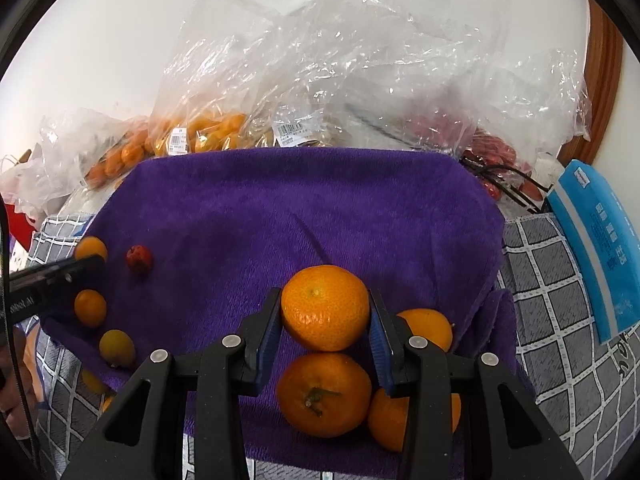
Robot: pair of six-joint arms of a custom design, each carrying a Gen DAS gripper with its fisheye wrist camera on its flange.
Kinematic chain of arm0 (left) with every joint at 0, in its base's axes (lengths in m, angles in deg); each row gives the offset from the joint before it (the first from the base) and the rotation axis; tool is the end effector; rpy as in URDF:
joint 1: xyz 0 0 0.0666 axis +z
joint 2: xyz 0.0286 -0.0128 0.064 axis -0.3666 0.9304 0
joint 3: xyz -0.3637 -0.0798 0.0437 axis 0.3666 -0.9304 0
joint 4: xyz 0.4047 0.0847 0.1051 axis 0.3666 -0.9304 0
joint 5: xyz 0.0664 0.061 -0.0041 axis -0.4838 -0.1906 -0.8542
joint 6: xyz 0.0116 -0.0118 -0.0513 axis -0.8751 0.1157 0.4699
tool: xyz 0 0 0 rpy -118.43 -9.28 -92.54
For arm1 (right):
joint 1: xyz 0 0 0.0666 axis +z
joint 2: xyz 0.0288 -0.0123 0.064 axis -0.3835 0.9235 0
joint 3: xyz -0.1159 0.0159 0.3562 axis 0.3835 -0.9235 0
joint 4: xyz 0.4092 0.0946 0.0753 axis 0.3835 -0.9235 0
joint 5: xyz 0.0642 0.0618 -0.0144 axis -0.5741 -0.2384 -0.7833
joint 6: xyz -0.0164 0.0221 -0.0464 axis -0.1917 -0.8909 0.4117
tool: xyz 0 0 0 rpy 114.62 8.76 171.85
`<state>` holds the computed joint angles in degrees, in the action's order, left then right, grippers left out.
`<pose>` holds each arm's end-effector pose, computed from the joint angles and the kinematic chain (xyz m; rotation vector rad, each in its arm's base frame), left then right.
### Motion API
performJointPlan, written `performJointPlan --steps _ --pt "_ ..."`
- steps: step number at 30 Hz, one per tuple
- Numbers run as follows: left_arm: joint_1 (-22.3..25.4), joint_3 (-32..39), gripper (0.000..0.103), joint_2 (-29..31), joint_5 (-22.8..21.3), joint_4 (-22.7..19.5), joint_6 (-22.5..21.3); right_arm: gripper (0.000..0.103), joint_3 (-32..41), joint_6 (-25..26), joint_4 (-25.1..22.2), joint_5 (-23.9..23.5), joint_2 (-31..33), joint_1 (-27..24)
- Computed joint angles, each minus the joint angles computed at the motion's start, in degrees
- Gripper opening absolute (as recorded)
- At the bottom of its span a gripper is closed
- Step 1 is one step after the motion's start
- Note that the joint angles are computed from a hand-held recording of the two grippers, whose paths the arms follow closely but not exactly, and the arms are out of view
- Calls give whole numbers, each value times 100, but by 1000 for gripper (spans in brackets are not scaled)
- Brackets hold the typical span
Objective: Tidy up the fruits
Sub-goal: 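Lower both oranges onto the towel and open both grippers, then withdraw both grippers and close the right on an oval orange fruit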
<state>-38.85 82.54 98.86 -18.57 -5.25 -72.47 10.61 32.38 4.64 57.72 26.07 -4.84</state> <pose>0.5792 -0.1857 0.3861 0.1363 2.5200 -0.3693 0.5526 0.1701 0.3743 0.0627 2.4167 0.0843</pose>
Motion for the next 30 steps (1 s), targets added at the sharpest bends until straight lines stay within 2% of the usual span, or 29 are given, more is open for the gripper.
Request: performJointPlan --steps 3,5,8,15,19,22,27,30 --pt "-10 -18 35 -78 -77 -66 -16 51 -136 -35 109 115 -209 50" --pt "-24 -18 41 -159 -186 -164 5 55 -227 -70 160 172 -352 92" --pt "-28 -268 50 -473 -292 -7 35 56 -371 -149 191 260 -595 170" --pt "61 -1016 51 -1279 -410 159 200 56 -717 -108 181 658 -1156 504" --pt "165 -1453 51 -1623 -233 257 292 56 -938 -279 197 828 -1423 663" --pt "178 -1790 50 -1840 -314 368 403 56 -1162 -484 255 1082 -1623 787" --pt "169 -2304 49 -2142 -492 695 524 56 -1426 -735 119 1044 -1830 897" --pt "151 -2488 49 -2218 -660 809 412 56 -1569 -791 87 760 -1890 927"
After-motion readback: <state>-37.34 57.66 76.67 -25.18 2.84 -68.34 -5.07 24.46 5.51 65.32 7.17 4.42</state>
